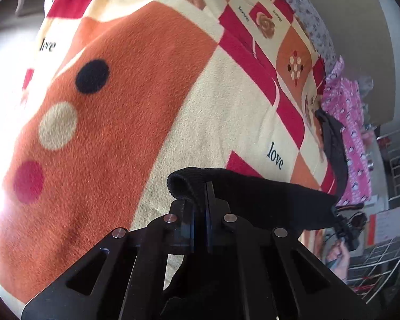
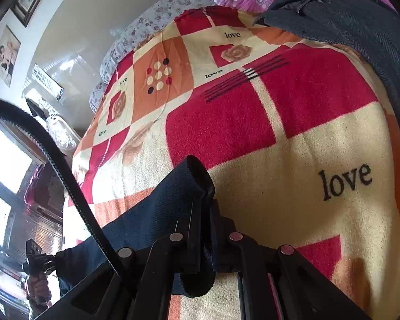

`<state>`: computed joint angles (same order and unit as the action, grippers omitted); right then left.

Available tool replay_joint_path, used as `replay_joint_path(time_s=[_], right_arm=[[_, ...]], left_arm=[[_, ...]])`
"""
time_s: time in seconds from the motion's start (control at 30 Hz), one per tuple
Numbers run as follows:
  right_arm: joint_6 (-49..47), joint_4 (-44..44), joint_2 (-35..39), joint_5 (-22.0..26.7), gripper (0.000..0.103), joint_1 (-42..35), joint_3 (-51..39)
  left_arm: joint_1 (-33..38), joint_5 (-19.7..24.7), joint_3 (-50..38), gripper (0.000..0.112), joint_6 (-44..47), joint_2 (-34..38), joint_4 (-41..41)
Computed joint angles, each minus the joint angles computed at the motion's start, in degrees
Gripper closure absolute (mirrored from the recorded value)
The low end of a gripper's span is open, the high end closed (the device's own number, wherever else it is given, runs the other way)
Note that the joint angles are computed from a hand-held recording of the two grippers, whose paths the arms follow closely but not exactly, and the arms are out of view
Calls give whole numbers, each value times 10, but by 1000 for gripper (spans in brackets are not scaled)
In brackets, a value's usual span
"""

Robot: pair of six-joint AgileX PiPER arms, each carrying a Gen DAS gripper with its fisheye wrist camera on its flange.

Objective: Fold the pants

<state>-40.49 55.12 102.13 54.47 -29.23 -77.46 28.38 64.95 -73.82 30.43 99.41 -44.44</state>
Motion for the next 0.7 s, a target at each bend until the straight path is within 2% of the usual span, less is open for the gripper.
replay_joint_path(time_s=[0.17,0.27,0.33,0.4,0.5,0.6,0.7], right_arm=[[-41,17,-66,30,100,-43,46],[-66,25,-111,54,103,-89,72],[-87,43,-120,87,103,-137,76],[-82,27,-111,86,103,-158,71],[-102,14,-94,97,103,-155,71],[-116,12,-68,111,100,-120,56],[-71,-42,-16,88,81,-51,-8]], left_arm=[[-47,-117,77,108,107,-98,27],[-56,-157,101,108,166,-121,13],[-65,-179,103,108,188,-121,7],[-92,-218,92,108,149,-104,53],[-141,-276,80,108,25,-66,178],[-165,-302,83,107,-54,-45,247],[-161,-311,92,97,-75,-41,247]])
